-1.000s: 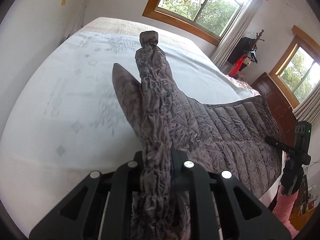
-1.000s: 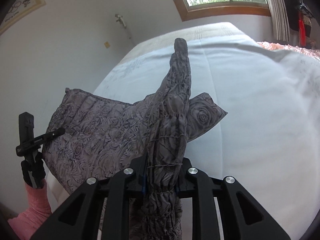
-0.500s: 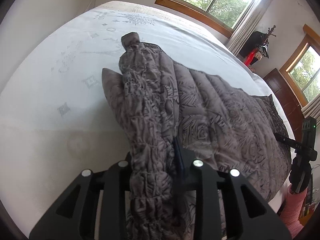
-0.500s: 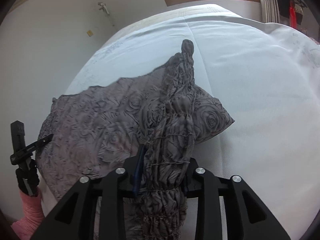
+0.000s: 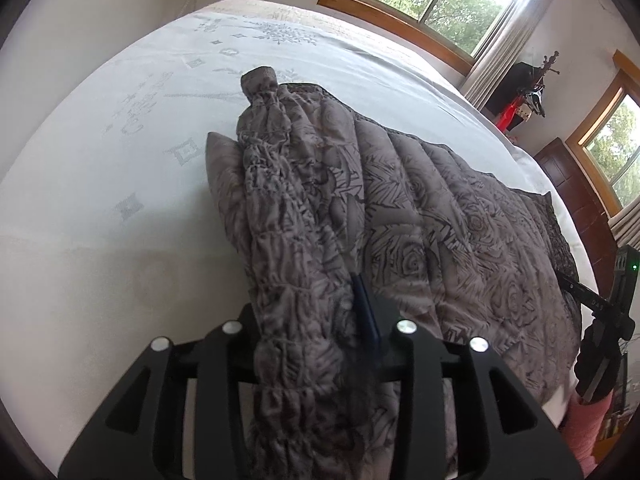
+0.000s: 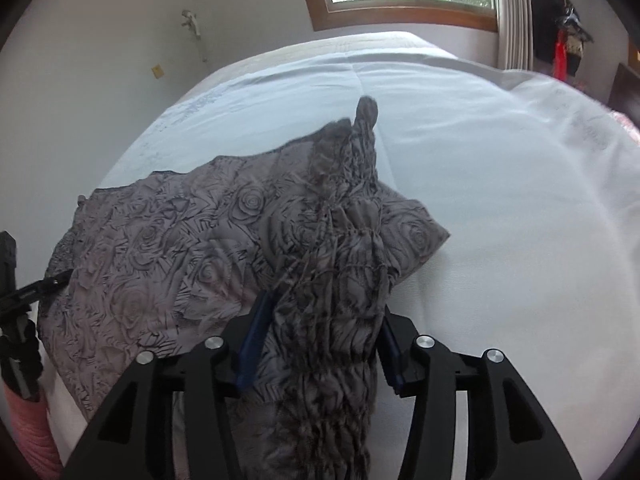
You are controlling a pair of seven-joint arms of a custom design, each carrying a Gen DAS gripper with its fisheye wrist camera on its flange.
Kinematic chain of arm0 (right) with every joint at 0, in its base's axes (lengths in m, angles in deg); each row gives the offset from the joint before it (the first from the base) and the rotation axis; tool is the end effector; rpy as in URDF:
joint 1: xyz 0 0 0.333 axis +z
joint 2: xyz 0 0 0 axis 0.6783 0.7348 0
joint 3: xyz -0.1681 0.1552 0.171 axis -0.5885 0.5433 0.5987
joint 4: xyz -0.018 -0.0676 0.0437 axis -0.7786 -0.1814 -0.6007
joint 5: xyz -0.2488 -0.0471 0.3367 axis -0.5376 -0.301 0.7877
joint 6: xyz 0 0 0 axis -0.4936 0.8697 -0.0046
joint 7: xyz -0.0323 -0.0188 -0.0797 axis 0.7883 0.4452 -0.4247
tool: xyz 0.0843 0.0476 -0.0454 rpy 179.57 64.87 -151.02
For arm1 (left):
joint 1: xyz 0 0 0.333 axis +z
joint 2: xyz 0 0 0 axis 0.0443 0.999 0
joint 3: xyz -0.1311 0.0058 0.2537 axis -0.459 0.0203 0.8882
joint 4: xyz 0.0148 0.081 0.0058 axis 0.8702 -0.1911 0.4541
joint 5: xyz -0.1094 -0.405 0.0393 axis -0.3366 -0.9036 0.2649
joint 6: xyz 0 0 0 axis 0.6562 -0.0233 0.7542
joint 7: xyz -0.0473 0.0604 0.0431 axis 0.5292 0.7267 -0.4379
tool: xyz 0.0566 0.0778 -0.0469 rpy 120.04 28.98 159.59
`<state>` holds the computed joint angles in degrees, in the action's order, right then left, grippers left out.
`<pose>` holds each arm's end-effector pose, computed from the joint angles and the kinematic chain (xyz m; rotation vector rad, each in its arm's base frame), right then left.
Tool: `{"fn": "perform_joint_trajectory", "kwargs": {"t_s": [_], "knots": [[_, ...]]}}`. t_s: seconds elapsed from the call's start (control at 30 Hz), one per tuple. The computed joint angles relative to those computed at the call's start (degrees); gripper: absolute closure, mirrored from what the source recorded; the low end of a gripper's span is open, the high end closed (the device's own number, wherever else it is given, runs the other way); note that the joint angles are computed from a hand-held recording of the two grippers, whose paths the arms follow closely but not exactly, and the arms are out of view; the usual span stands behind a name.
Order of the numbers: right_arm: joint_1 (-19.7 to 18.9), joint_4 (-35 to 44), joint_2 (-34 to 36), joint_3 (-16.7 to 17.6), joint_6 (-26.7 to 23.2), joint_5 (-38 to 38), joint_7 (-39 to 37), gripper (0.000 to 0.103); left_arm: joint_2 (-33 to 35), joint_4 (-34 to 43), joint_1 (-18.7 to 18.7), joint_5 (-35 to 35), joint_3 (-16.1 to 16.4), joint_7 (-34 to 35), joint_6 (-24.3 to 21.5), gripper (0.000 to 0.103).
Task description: Fold large clothes
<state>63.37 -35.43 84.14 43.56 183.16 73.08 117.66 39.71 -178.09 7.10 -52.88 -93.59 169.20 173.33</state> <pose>0.7251 0.2178 0.3891 -1.6504 1.9007 -0.4476 0.6615 -0.0669 0.4004 -2.0516 1.9460 -0.9692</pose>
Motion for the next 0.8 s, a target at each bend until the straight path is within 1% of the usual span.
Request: {"fn": "perform_joint_trajectory", "kwargs": {"t_s": [0.03,0.1,0.13,0.23,0.27,0.3,0.37,0.4,0.43,0.5,0.53,0.67,0.8], "knots": [[0.82,-0.99,-0.98,-0.81,0.00,-0.94,0.96,0.054,-0.51,-0.24,0.13,0.01,0.07,0.03,-0.40,0.064],[3.42,-2.79,-3.10,-3.52,-0.22,-4.90,5.14,0.054,-2.35,-1.75,0.19,-0.19,0.31,0.20,-0.73,0.058],[4.74,-4.38,-4.65,-4.96,0.17,-7.59,7.59,0.053,-3.11,-2.51,-0.03,-0.09,0.61,-0.08,-0.50,0.051],[6.31,-9.30,-9.13,-6.13,2.68,-14.11,12.17,0.053,-7.33,-6.73,-0.48,-1.53,1.58,1.24,1.26,0.045],[6.25,-10.86,-10.58,-5.55,3.66,-15.54,12.53,0.053,-8.87,-8.19,-0.81,-2.28,1.96,1.90,1.64,0.041],[5.46,-12.03,-11.64,-4.38,4.26,-15.78,11.68,0.053,-9.80,-8.98,-1.31,-2.71,2.45,2.20,1.55,0.039],[4.07,-13.52,-12.95,-1.97,4.68,-15.11,9.48,0.057,-11.47,-10.53,-2.28,-3.38,3.48,2.40,0.76,0.036],[3.60,-13.68,-13.03,-0.99,4.42,-14.63,8.49,0.061,-11.78,-10.86,-2.71,-3.47,4.01,2.44,0.12,0.035],[3.19,-13.73,-12.97,-0.18,4.12,-14.06,7.54,0.064,-12.04,-11.24,-3.13,-3.71,4.39,2.55,-0.41,0.034],[2.57,-13.69,-12.65,0.97,3.87,-12.80,5.97,0.066,-12.16,-11.73,-3.73,-4.98,5.05,3.40,-1.35,0.033],[2.28,-13.99,-12.61,1.37,3.89,-12.08,5.22,0.069,-11.99,-11.73,-3.92,-5.68,5.28,3.82,-1.71,0.033],[2.46,-12.98,-11.26,1.36,1.70,-11.05,4.85,0.071,-10.78,-11.43,-4.07,-8.19,5.59,4.85,-2.19,0.030],[1.83,-12.38,-9.79,1.70,1.75,-8.83,3.73,0.072,-9.94,-10.97,-3.63,-12.26,5.28,7.77,-2.70,0.030]]}}
